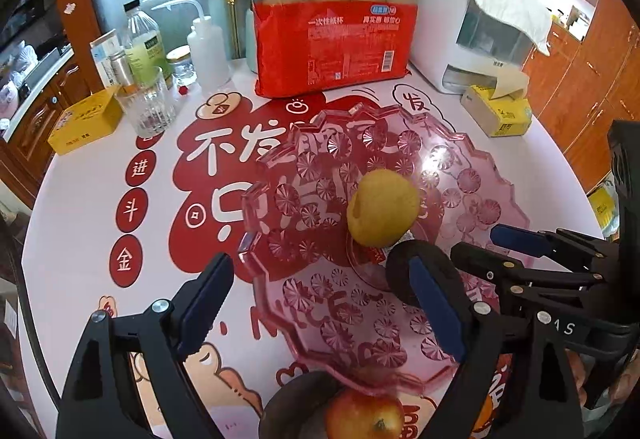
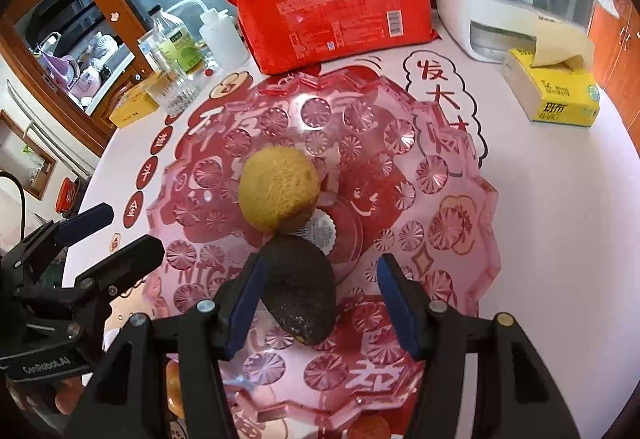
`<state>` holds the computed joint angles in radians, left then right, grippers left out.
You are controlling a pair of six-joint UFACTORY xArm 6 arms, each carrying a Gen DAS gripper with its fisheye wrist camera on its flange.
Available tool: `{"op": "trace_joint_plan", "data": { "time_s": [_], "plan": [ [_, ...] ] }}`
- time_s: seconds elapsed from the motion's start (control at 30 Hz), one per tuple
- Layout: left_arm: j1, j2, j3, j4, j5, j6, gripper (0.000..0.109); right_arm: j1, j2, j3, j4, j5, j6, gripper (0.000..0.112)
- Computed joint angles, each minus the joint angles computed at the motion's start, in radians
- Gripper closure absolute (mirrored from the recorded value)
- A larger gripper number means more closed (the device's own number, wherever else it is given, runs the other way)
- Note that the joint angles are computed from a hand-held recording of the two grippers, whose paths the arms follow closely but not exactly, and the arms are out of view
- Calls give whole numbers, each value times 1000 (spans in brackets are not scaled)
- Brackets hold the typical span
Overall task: Organize fruits
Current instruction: 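Carry the pear and avocado into the pink bowl and open both tools, then grasp the black banana with the left tool while the right tool grasps the red apple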
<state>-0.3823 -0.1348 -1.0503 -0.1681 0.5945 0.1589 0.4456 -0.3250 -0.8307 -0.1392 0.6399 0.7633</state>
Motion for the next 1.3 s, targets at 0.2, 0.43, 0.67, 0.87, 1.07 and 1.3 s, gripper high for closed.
{"op": "trace_joint_plan", "data": {
  "time_s": [0.2, 0.43, 0.67, 0.87, 1.07, 1.3],
  "plan": [
    [-8, -91, 70, 10, -31, 0, 20, 24, -49, 16, -49, 7, 61, 54],
    [-14, -173, 92, -8, 46, -8, 20, 54, -137, 48, -132, 17, 132, 54],
    [-13, -282, 142, 30, 96, -96, 19, 95, -239, 69, -174, 61, 169, 54],
    [-21, -417, 215, 34, 105, -129, 13, 128, -369, 119, -149, 90, 180, 41],
    [-40, -530, 266, 60, 154, -177, 11, 178, -497, 153, -191, 199, 240, 41],
    [-68, -645, 347, 93, 202, -221, 9, 276, -635, 216, -240, 303, 304, 41]
  ]
}}
